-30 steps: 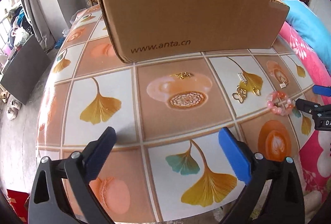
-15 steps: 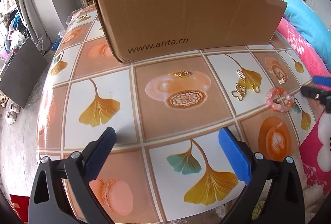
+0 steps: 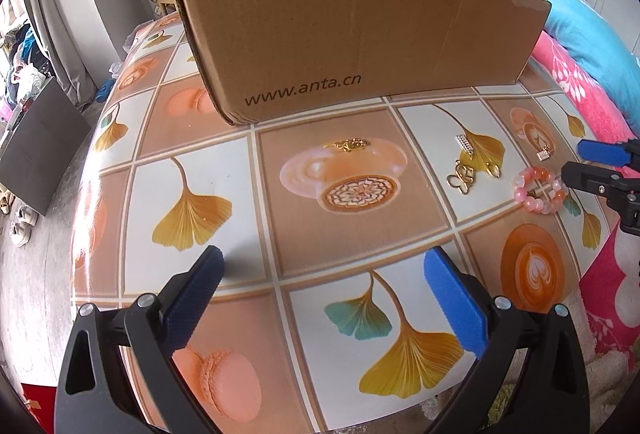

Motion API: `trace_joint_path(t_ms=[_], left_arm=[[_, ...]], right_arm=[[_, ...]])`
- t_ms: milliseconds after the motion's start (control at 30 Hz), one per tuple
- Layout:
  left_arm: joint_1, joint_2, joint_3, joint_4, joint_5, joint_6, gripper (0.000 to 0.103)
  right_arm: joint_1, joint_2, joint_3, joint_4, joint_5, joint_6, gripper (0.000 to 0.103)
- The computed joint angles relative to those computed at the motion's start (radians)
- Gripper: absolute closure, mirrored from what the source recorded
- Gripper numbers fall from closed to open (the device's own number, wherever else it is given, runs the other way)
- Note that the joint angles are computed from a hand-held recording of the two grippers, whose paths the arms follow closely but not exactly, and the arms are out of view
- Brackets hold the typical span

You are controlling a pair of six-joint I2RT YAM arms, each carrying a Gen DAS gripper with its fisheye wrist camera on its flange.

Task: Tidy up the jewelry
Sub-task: 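Close the right gripper on the pink beaded bracelet and lift it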

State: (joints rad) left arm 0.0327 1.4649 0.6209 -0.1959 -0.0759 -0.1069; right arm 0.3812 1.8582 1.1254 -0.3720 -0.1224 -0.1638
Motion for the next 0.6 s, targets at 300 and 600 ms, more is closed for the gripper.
trace_joint_path(t_ms=[300,600], left_arm=[[-0.002,0.001,0.002,-0.002,-0.004,-0.005,0.004],[-0.003,-0.002,-0.003,0.006,-0.004,-0.005,0.004]], right_arm=[[0.003,0.062,0.046,-0.061,-0.052,0.012,0.088],[0.013,0.039,0.056,-0.055,-0.073,0.015,0.096]])
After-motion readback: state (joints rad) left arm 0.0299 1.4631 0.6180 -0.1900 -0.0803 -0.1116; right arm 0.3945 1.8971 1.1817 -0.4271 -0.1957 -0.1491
